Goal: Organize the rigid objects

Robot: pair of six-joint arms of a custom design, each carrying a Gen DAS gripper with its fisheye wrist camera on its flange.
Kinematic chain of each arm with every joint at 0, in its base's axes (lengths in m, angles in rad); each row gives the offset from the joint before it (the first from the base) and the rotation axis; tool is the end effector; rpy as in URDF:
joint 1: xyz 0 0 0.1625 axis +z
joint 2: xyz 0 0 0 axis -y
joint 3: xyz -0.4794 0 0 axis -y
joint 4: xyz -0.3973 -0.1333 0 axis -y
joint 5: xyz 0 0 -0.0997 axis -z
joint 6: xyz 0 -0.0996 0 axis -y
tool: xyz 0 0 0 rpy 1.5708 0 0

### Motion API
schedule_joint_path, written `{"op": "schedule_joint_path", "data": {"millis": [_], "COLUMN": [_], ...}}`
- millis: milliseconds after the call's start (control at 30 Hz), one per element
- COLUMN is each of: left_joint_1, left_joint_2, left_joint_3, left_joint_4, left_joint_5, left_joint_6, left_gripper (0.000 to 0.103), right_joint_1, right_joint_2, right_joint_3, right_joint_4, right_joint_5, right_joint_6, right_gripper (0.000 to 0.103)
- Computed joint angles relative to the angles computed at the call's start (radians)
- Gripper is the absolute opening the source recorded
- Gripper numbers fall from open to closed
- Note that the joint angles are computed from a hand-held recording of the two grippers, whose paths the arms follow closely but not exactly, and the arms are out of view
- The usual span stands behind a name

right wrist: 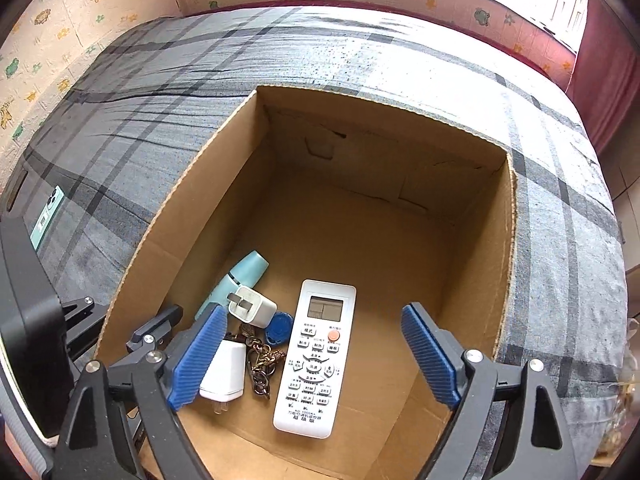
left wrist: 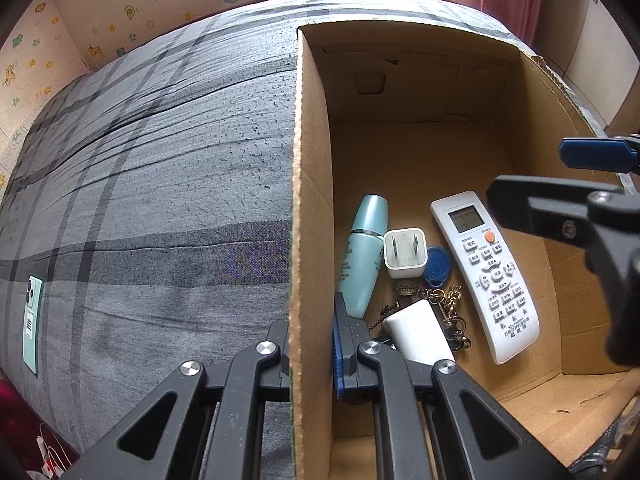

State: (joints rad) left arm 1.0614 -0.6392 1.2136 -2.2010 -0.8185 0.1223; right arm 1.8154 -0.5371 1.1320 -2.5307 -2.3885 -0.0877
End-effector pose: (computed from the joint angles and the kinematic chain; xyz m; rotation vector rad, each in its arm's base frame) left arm -0.2250 -0.8157 0.1656 0.7210 2.2915 -0.2483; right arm 0.2667 -0.8182 0.1571 0.1997 -2.3065 0.5030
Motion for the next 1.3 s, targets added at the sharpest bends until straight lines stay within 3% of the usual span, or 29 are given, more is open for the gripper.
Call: {"op": "schedule_joint_path", "data": {"millis": [267,533,767,1233,1300], "left_joint_1": [-0.001,-0.003,-0.004,-0.014,-0.016], "left_joint_2": [0.0,0.002,0.002,0.005,0.003], "left_joint_3": [0.001,-0.002,-0.002,0.007,0.011], "left_joint_4": [0.002,0.006,0.008,0.004,0.001], "left_joint_5": [0.004,0.01,0.011,0.041,0.049], "left_joint_6": [-0.001,-0.006,-0.007,-0.019,-0.029], "left_gripper": [0.012,0.012,0.012,0.014,0.018], "right_joint_1": [0.016,0.023,0.014,0.018,0.016], "right_joint_2": [-0.052,-0.107,-0.187,-0.235,-0.239], "right_joint_3": [0.063,0.137,0.264,0.35,0.358], "right_joint_4": [-0.041,-0.051,-0.108,-0.187,-0.202], "right_joint_5": [-0.056,-0.116,-0.099,-0.105,-0.093], "right_joint_6": [0.056,0.133,0.228,0.23,0.229], "right_gripper": [0.102,0.103,0.103,0.103,0.103]}}
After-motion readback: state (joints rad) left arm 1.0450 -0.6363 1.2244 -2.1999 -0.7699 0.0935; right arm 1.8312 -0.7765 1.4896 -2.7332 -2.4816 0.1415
